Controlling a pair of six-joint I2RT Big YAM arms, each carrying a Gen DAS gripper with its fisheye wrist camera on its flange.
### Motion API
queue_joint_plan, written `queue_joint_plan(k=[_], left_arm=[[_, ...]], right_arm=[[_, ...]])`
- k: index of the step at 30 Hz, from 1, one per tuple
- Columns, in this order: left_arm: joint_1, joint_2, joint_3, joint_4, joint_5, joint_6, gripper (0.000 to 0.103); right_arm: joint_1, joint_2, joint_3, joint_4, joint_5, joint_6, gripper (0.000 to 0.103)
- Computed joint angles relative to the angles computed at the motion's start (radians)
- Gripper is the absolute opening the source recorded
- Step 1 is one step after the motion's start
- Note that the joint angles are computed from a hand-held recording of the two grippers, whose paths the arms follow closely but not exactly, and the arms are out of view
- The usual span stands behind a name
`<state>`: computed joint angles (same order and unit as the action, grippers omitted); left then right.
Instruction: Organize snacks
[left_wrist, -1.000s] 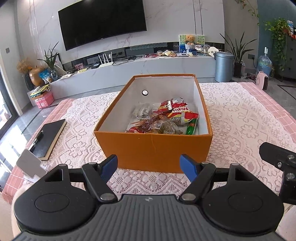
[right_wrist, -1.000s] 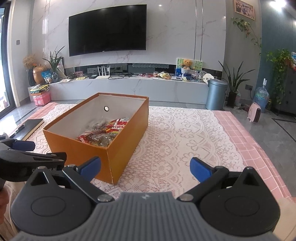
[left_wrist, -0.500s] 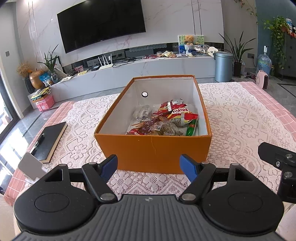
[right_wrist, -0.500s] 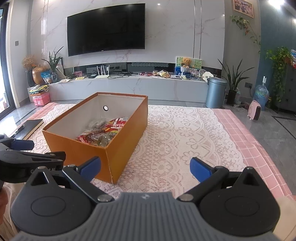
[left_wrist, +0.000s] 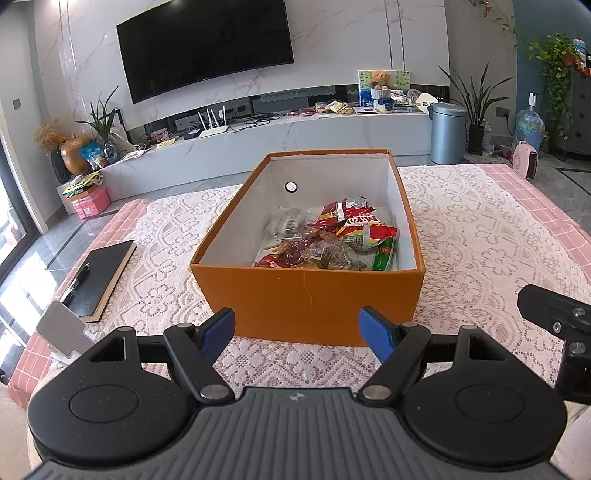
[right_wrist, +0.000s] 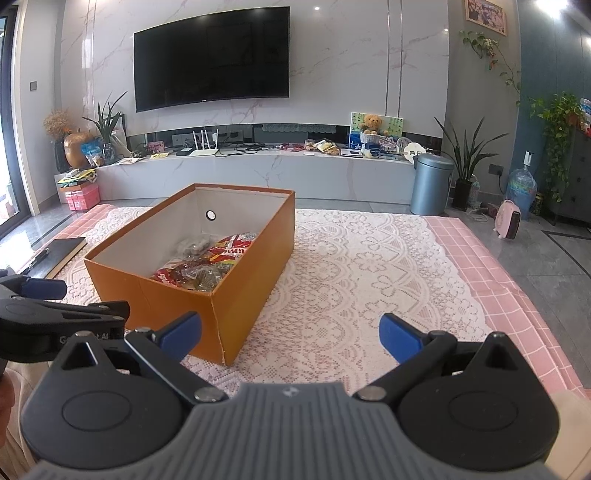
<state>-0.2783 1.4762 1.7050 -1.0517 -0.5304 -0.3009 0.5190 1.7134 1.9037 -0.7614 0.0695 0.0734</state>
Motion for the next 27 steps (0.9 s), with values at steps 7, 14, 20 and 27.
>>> queue_joint_plan(k=[7, 14, 20, 27], left_arm=[[0.0, -0.001, 0.002, -0.004, -0.01, -0.001, 0.09], [0.001, -0.005, -0.002, -0.002, -0.011, -0.004, 0.09], [0.002, -0.005, -0.002, -0.001, -0.011, -0.003, 0.09], [0.003, -0.006, 0.001, -0.004, -0.013, -0.005, 0.09]], right_arm=[[0.0, -0.001, -0.001, -0.003, 0.002, 0.007, 0.099], [-0.001, -0.001, -0.002, -0.006, -0.002, 0.016, 0.099], [-0.001, 0.0, 0.0, -0.008, -0.002, 0.016, 0.099], [-0.001, 0.0, 0.001, -0.009, -0.002, 0.016, 0.099]])
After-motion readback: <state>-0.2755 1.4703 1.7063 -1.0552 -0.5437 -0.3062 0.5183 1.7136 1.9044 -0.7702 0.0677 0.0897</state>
